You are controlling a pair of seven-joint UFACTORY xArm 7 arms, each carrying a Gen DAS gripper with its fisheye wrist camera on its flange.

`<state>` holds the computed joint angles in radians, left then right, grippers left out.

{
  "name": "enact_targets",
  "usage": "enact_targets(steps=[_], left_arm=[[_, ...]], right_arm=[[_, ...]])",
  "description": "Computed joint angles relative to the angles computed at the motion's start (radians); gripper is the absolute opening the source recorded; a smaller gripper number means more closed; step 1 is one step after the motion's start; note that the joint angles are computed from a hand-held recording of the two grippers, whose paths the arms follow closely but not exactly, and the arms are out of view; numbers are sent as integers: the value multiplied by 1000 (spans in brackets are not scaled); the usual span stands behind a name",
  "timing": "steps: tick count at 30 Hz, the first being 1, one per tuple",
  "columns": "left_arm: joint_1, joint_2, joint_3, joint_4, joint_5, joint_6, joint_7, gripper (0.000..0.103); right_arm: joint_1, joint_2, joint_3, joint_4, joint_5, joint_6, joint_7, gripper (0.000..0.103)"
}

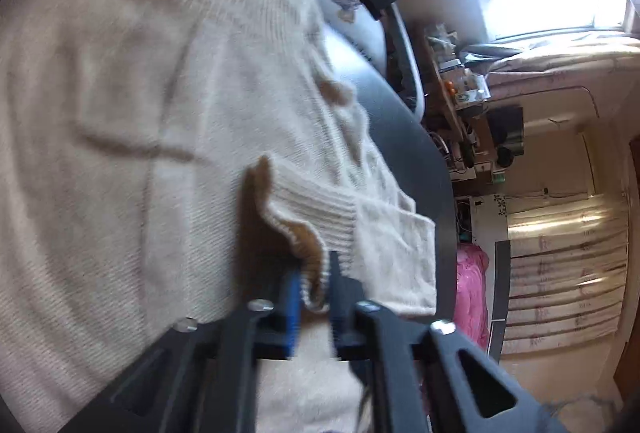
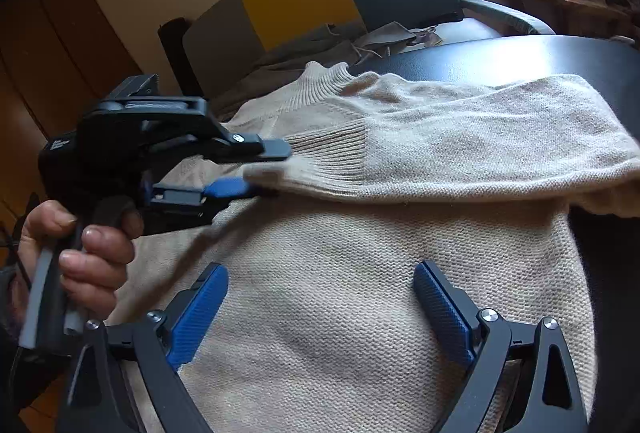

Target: Fold clothes

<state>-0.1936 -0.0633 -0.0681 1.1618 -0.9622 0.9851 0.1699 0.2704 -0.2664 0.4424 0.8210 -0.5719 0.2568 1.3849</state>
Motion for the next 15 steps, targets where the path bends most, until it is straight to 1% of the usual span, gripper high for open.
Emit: enact_targets(steps=[4,7,11,15], left_arm=[[-1,20,-4,67,-40,-49,11,4],[10,21,6,132,-109,-93,69,4],[42,7,29,197,-80,-119,104,4],[81,-38,67,172,-49,-122,137,4]], right_arm=[[-6,17,-3,8,-11,-34,10,99],[-11,16,-6,-2,-9,-67,14,101],[-27,13,4,-11,-3,-95,16,102],[-34,21,13,-2,3,-86,5,103]])
